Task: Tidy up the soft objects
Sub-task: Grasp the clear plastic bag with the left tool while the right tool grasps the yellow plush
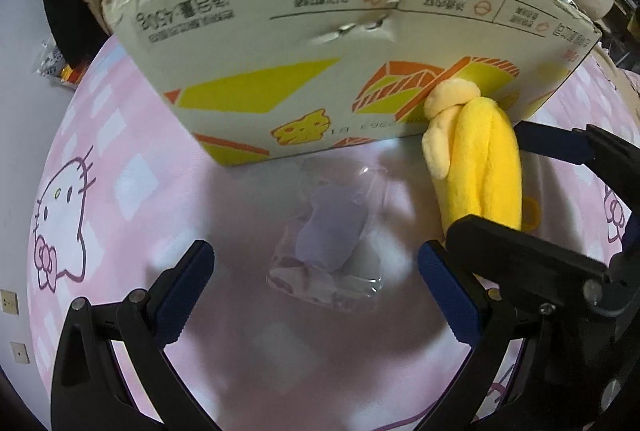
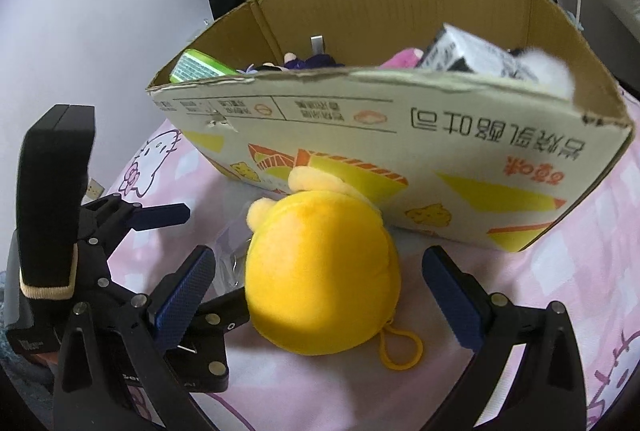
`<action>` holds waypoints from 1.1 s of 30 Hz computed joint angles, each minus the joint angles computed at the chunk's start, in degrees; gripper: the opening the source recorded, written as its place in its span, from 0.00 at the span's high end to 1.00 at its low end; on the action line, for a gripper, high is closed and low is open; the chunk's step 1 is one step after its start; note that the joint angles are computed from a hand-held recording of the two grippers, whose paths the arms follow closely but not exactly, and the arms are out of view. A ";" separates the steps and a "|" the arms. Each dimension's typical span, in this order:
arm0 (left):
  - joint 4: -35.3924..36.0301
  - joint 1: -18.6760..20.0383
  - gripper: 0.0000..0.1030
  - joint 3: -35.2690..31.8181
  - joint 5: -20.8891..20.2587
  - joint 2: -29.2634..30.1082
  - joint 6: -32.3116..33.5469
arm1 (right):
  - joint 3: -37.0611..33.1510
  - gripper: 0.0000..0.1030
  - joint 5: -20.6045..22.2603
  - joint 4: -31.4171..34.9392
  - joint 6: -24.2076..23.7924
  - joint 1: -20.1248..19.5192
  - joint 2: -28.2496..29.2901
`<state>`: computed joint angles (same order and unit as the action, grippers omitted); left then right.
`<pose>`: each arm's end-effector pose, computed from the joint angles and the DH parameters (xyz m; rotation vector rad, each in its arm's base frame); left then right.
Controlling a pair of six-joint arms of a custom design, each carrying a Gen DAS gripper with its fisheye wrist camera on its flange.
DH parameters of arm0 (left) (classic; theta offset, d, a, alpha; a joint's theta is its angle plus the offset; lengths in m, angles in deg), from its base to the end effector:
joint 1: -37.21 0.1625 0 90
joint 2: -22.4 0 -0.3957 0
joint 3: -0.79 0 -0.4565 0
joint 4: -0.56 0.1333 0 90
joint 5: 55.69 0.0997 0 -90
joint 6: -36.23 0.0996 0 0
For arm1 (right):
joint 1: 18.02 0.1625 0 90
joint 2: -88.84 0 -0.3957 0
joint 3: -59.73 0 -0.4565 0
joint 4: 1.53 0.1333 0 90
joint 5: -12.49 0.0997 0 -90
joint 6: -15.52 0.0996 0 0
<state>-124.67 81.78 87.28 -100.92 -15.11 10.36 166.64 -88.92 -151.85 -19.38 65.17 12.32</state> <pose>-0.3513 -0.6316 -0.0334 0.5149 2.2993 -0.3343 0.0391 -0.6302 0.2815 0.5885 -2.6510 0.5815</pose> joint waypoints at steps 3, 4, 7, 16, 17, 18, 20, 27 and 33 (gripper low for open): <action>-0.76 -0.03 0.02 -0.48 0.48 0.59 0.50 | -0.25 0.00 0.11 -0.27 -0.06 -0.06 0.44; -1.27 0.14 0.02 -0.45 0.28 0.60 0.76 | -0.15 0.00 0.22 -0.64 -0.10 -0.09 0.40; -2.63 1.16 0.02 -1.05 -0.52 0.95 1.74 | -0.54 0.00 0.00 -0.19 0.86 -0.10 0.78; -6.57 1.88 0.02 -1.21 -0.21 2.19 4.35 | -2.33 0.07 0.06 3.38 2.98 -1.04 1.85; -7.02 1.95 0.02 -1.20 -0.32 2.24 4.60 | -2.51 0.07 -0.08 3.51 2.96 -0.97 2.01; -7.41 2.18 0.02 -1.07 -0.51 2.14 4.80 | -2.59 0.11 -0.25 3.44 2.89 -0.88 2.16; -7.55 1.83 0.04 -0.92 -0.74 2.20 4.26 | -2.74 0.19 0.58 4.51 2.70 -1.06 2.01; -10.03 1.42 0.16 0.58 -1.36 1.43 5.97 | -1.08 0.24 0.85 3.75 2.52 -0.47 0.63; -9.99 0.96 0.30 0.86 -2.00 0.97 4.11 | -0.56 0.25 0.94 3.27 2.39 -0.63 -0.05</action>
